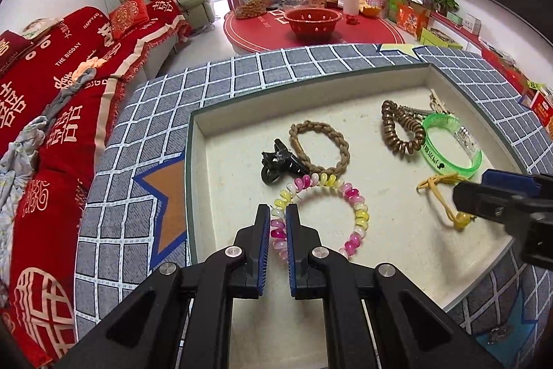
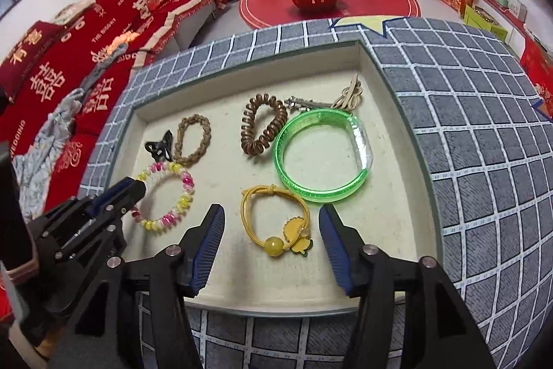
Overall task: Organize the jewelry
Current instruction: 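Open both tools to release the bracelet and hair tie in the tray, then move both tools back toward the two silver heart pendants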
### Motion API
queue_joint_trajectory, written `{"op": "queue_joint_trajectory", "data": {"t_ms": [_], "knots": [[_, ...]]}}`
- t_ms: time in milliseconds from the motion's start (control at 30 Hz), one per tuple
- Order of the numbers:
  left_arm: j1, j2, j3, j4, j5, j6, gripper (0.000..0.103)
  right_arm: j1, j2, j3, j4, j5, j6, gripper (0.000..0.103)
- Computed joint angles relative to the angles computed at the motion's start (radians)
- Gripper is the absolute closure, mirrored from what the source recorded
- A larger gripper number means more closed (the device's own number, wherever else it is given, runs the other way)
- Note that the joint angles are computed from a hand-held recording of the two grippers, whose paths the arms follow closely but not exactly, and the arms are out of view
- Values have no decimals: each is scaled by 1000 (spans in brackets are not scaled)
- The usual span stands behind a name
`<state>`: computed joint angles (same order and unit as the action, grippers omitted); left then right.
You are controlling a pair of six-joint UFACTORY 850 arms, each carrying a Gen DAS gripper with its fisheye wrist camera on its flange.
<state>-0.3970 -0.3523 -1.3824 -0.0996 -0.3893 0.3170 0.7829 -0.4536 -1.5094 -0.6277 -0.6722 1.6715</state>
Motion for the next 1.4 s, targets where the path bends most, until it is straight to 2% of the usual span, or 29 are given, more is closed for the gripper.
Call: {"op": "queue_joint_trajectory", "data": {"t_ms": [300,667,767,833,933,1000,1033,1067,1167,1300,1400], "knots": [[1,12,4,-91,-2,86,81,23,47,34,-102,-42,120,40],[0,16,-13,-90,-14,46,81,30,67,58,-114,-52,138,40],[4,19,-15,-115,-18,67,81,32,75,68,-127,-45,153,34],[5,25,-12,-131,-13,79,81,36,78,69,-141,-47,157,33],[5,30,-10,-151,-9,93,81,42,80,68,-154,-56,161,23],[5,34,-6,-160,-7,102,80,44,85,72,-166,-57,173,23],[4,36,-5,-153,-4,95,59,45,88,75,-169,-58,179,23],[4,38,-2,-145,-1,83,0,44,89,74,-168,-59,178,23],[7,69,39,-193,75,107,0,48,96,83,-175,-66,192,21],[3,81,56,-171,96,90,0,51,104,96,-176,-62,203,17],[-2,97,82,-92,123,20,0,59,110,105,-200,-67,237,1]]}}
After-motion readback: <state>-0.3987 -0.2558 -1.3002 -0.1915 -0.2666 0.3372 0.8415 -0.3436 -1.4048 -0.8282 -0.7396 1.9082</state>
